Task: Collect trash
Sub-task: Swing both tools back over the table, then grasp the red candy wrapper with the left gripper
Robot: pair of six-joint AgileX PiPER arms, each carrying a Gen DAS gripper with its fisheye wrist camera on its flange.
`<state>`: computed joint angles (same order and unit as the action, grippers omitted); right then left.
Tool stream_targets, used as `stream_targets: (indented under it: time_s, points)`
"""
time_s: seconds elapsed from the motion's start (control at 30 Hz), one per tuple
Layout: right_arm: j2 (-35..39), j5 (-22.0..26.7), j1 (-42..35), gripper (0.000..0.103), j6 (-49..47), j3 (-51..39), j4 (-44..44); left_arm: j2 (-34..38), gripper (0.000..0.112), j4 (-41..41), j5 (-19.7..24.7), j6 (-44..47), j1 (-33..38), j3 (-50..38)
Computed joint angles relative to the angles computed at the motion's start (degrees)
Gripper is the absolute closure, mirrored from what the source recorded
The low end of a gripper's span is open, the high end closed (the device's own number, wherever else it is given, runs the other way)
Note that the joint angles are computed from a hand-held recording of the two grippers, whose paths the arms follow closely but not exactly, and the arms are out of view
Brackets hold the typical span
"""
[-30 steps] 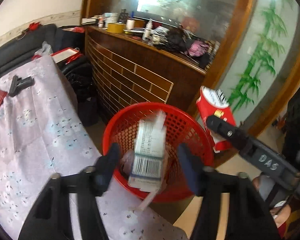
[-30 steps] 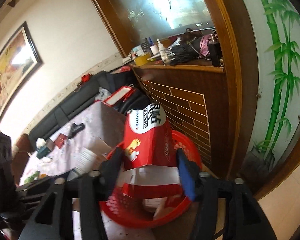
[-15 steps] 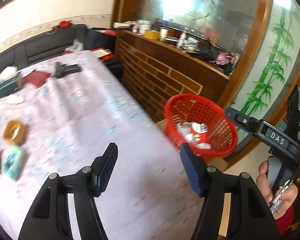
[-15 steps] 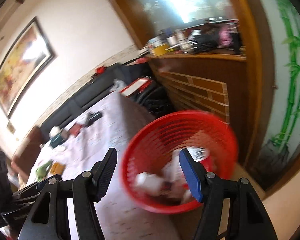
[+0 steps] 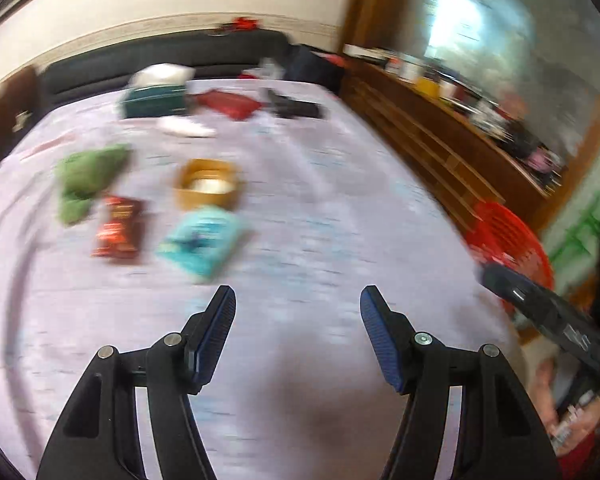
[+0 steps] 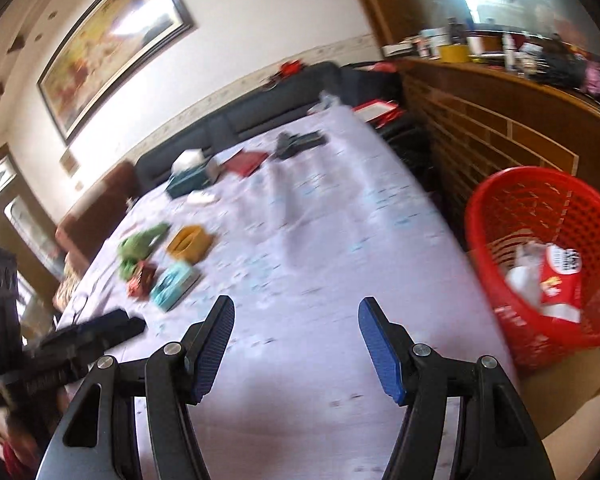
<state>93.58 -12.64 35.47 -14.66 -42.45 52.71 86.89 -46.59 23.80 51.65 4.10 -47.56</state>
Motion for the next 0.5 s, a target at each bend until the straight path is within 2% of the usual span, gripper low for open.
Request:
stream_targets:
  time_s: [0.07,0.17,0.33,0.4,0.5]
  points:
    - [1.4,0.5,1.7,0.034,-7.4,-2.3,7.1,2.5,0.049,5.5,0.3,-4.9,4.3,-3.7]
    - [2.6,0.6,3.4,0.034,-14.5,-4.2,13.5,6.6,0.049,14.6,-2.2,-13.8,7.3,-8.6]
    - [4.2,1.4,4.3,0.034,-20.3,-6.4,18.6,19.6,0.049,21.4,4.2,-23.2,10.7,-23.8]
    - [4.5,2.3,4.3,0.034,-20.9,-6.8,19.2,23.9,0.055,24.7,5.3,-27.6,10.7,-28.4]
    - [4.7,2.4,4.8,0.034,-25.1,-7.3,23.5,27.9,0.058,24.4,7.7,-27.8,10.4,-32.5]
